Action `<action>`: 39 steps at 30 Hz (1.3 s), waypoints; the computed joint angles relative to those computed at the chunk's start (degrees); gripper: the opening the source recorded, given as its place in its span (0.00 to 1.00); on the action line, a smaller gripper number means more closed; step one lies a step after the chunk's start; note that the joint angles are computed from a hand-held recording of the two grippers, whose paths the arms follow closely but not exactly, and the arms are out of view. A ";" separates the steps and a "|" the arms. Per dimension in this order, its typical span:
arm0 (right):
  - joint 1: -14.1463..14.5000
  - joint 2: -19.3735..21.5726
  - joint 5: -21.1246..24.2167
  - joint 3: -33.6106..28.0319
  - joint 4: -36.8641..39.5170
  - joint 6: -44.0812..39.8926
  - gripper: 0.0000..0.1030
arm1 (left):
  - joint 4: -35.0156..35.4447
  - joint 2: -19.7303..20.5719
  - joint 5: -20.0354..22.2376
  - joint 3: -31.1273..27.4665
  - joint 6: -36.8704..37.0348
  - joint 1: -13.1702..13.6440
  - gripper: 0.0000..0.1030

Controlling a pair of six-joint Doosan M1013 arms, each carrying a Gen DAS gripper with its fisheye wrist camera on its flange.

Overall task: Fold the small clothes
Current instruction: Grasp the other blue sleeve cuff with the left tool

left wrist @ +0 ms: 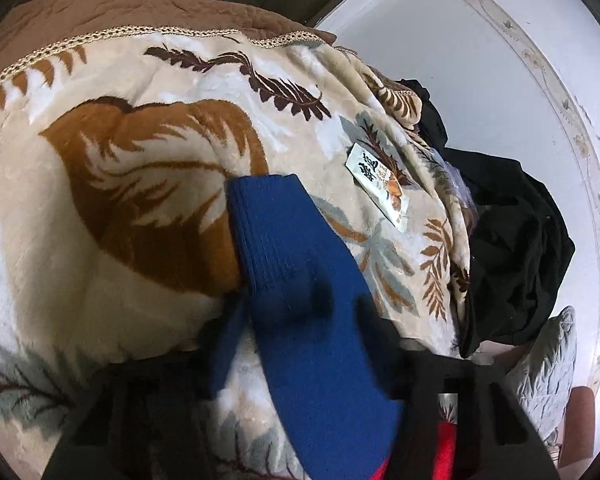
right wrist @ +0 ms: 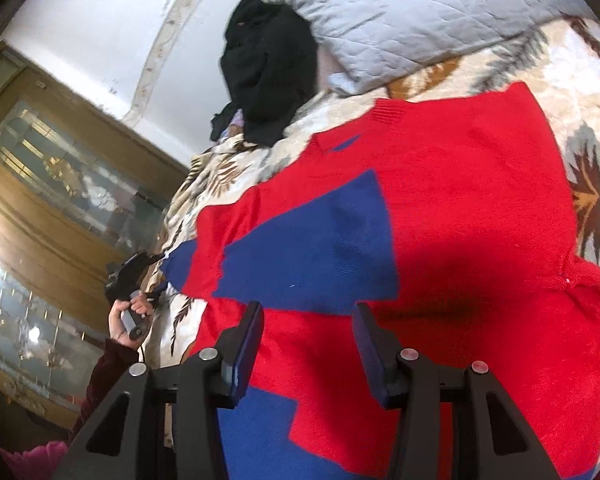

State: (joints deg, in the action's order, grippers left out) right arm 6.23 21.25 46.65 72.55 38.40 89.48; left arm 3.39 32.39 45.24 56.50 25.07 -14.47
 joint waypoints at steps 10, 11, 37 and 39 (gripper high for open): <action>-0.44 -0.31 -1.21 0.39 -0.47 2.31 0.49 | 4.78 0.42 -1.76 -1.48 3.51 -1.26 0.09; -0.45 -0.42 -1.57 0.42 -0.97 2.82 0.49 | 4.96 0.54 -1.66 -2.16 4.75 -1.68 0.08; -4.27 -2.93 -6.53 2.64 -1.86 15.08 0.70 | -8.66 13.65 28.15 -32.66 41.94 -19.11 0.37; -4.41 -2.39 -5.59 2.26 0.42 13.36 0.70 | -5.54 10.71 25.14 -27.99 39.51 -18.99 0.45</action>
State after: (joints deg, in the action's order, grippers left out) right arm 1.82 18.87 41.06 74.81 38.81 102.84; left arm -2.15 43.10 70.39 28.50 64.58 -33.46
